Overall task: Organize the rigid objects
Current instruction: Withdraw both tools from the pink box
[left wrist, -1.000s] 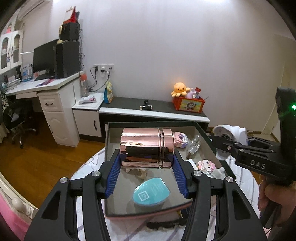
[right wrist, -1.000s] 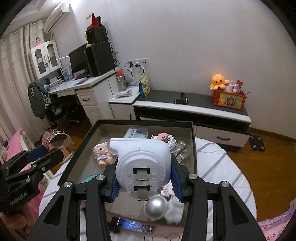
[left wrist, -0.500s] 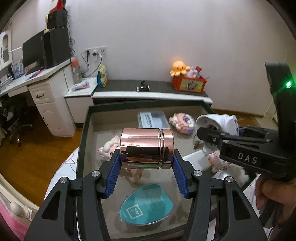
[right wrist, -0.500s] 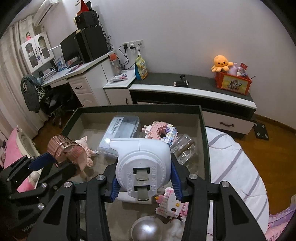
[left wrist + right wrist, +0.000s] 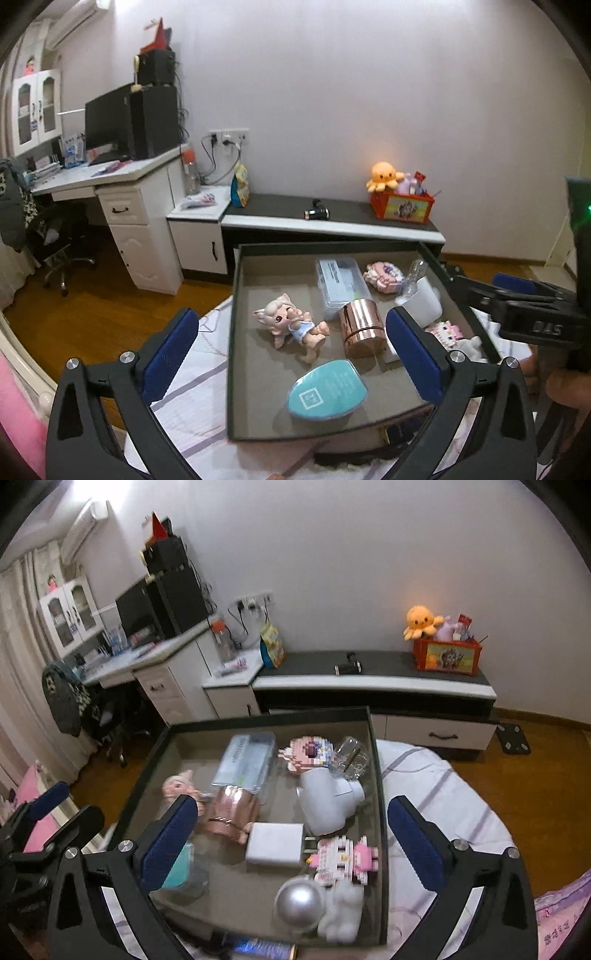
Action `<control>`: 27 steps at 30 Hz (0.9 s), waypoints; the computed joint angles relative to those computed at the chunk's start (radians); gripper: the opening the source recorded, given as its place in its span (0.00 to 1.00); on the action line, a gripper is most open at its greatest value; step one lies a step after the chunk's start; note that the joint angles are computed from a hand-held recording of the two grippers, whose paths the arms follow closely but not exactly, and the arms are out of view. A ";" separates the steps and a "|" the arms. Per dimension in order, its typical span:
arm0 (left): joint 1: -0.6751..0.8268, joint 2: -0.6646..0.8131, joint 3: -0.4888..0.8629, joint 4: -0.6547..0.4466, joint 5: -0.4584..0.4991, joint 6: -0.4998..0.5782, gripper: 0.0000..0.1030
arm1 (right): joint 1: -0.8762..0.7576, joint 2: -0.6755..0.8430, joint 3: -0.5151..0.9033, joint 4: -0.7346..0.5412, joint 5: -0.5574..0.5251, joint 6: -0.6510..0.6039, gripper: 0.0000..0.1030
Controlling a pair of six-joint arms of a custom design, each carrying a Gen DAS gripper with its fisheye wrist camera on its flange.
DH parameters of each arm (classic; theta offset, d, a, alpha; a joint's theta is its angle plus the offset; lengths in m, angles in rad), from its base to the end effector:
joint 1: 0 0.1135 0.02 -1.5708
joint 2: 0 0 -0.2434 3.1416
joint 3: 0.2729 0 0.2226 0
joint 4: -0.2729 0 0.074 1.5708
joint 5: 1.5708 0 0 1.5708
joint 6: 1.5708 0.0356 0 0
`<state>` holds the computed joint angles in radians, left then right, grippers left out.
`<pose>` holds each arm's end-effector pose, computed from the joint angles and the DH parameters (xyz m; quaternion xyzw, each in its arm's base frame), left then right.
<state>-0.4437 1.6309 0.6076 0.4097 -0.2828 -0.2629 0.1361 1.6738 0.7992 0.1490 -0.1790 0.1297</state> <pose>0.2625 -0.1138 0.1424 0.0147 0.8811 -0.0404 0.4711 0.3064 0.0484 0.1573 -0.0396 0.9083 0.1349 0.3941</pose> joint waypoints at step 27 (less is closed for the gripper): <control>-0.632 -0.928 -0.257 -0.852 -0.559 -0.459 1.00 | 0.296 -1.285 -0.456 -0.639 0.295 0.194 1.00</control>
<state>-1.0761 0.7025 0.3505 -0.4426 -0.8421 -0.7218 0.4325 0.3883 0.3437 -0.4900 0.1158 0.3240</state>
